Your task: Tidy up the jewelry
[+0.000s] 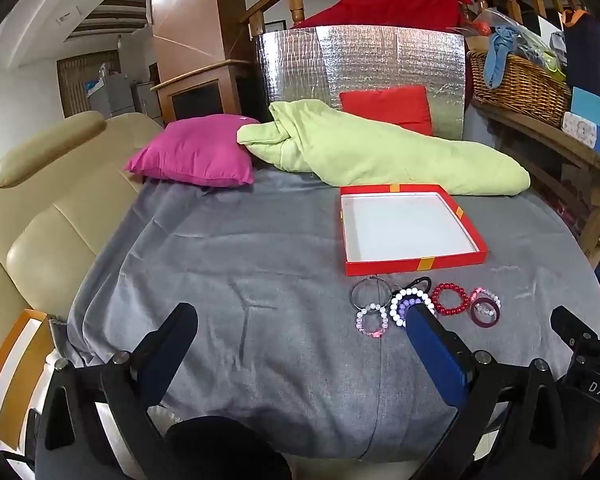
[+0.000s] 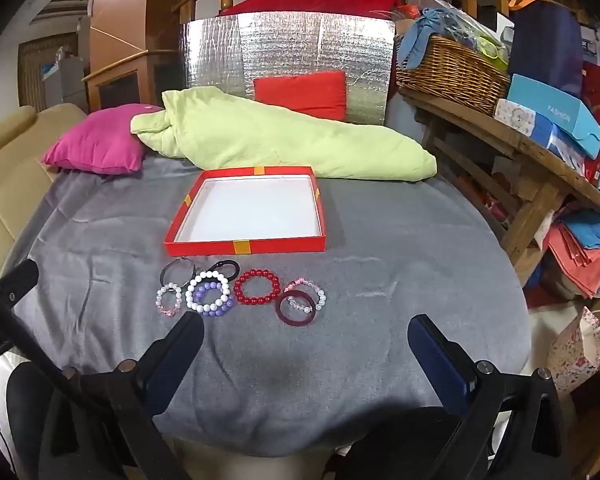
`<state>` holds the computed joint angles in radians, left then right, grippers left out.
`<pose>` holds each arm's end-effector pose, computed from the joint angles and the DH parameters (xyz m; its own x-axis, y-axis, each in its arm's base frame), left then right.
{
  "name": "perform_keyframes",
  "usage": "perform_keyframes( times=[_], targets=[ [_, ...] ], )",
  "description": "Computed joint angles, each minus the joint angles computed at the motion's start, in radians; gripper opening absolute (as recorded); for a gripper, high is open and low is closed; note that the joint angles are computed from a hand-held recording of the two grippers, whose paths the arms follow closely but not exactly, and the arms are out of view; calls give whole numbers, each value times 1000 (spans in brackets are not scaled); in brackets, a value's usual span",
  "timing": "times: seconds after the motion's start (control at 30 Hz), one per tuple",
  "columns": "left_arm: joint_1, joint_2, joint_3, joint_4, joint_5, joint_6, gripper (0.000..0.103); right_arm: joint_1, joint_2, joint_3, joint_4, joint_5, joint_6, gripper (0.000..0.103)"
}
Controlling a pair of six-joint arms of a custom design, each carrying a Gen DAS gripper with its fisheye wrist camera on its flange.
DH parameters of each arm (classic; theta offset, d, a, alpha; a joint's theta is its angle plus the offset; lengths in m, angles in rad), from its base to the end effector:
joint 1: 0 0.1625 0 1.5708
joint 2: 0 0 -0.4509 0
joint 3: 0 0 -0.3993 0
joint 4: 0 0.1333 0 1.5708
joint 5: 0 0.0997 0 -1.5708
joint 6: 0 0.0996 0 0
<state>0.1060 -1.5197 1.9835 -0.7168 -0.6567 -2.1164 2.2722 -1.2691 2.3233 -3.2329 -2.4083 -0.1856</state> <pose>-0.3218 -0.2476 0.3224 -0.5749 -0.3798 -0.7247 0.4674 0.5746 -0.6719 0.3364 -0.3064 0.2481 -0.6739 -0.2216 0.7048 -0.6655 0.5964 -0.4488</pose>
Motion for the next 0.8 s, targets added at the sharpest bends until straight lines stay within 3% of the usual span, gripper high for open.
perform_keyframes(
  times=[0.8],
  targets=[
    [-3,-5,10,-34,3,38,103,-3,-9,-10,36,0,45,103]
  ],
)
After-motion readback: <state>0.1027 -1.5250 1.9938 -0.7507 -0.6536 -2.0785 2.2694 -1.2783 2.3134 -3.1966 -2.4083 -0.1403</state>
